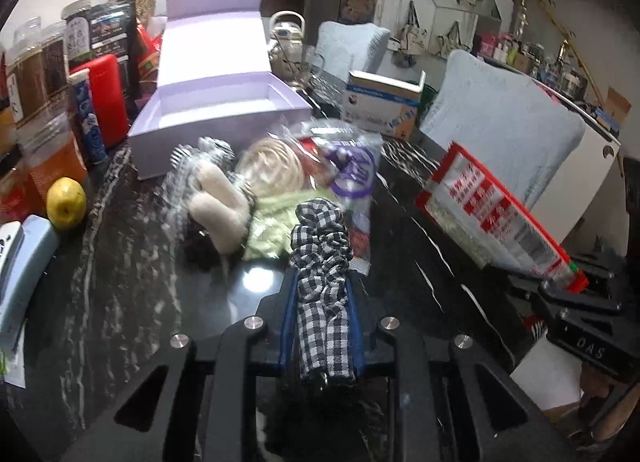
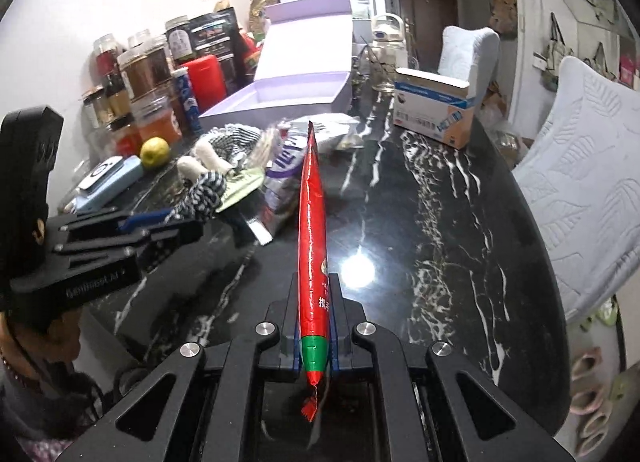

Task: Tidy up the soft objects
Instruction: 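Lift the scrunchie and red packet and carry both over the lavender box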

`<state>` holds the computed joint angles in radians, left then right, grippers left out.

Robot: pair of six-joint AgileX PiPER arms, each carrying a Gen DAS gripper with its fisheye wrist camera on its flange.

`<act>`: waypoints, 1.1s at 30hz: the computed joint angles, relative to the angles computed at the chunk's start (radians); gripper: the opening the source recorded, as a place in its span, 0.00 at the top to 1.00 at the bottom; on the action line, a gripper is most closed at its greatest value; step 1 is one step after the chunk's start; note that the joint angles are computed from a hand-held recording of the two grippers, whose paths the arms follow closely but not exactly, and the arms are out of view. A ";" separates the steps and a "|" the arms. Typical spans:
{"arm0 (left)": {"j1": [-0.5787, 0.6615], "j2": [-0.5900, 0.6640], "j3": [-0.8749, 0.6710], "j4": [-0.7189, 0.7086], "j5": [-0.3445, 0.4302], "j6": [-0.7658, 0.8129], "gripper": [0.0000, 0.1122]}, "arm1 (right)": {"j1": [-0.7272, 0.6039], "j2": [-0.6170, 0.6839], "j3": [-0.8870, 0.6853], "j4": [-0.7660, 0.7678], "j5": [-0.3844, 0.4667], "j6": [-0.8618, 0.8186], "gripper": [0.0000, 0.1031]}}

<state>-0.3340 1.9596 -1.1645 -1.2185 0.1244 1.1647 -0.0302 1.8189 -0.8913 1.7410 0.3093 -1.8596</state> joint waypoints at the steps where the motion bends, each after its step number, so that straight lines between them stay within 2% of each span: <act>1: 0.007 -0.004 -0.002 -0.018 0.006 0.018 0.80 | 0.001 0.000 -0.005 -0.024 0.003 0.025 0.91; 4: 0.028 -0.013 -0.016 -0.004 0.028 0.006 0.80 | 0.006 0.002 -0.028 -0.084 0.009 0.092 0.91; 9: 0.043 0.000 -0.076 0.221 0.038 -0.213 0.80 | 0.028 0.020 -0.091 -0.272 -0.004 0.294 0.91; 18: 0.094 0.064 -0.289 0.460 0.186 -0.440 0.80 | 0.042 0.069 -0.273 -0.600 0.055 0.647 0.91; 21: 0.106 0.094 -0.400 0.563 0.231 -0.539 0.80 | 0.041 0.100 -0.375 -0.720 0.093 0.784 0.91; 25: 0.126 0.139 -0.540 0.622 0.291 -0.599 0.80 | 0.046 0.153 -0.544 -0.866 0.143 0.948 0.91; 33: 0.154 0.269 -0.889 0.769 0.399 -0.737 0.80 | 0.052 0.286 -0.902 -1.009 0.286 1.127 0.91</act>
